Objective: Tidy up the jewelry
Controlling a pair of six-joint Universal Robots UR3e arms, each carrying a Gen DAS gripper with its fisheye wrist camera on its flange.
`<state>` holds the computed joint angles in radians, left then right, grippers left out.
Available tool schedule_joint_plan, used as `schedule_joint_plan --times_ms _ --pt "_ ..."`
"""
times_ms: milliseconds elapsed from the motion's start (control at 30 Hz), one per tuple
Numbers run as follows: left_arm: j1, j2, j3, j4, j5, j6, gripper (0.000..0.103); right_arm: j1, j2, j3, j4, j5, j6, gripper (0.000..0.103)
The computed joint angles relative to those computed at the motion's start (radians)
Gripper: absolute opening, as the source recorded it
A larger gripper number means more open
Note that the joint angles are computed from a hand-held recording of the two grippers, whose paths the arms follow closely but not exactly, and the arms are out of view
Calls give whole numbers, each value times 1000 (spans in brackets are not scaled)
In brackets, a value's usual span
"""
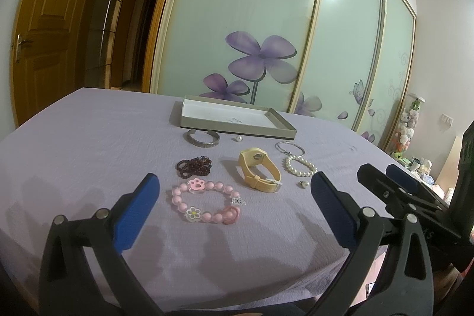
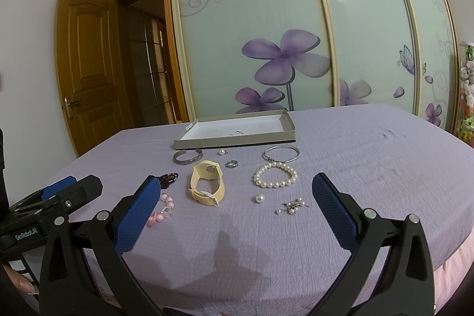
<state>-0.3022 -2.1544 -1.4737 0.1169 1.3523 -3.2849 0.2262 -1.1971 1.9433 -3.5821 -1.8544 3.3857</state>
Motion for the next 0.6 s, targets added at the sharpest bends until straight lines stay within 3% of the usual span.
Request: schedule_joint_plan --times_ms 600 --pt "-2 -6 5 -3 2 -1 101 6 11 -9 1 -3 7 102"
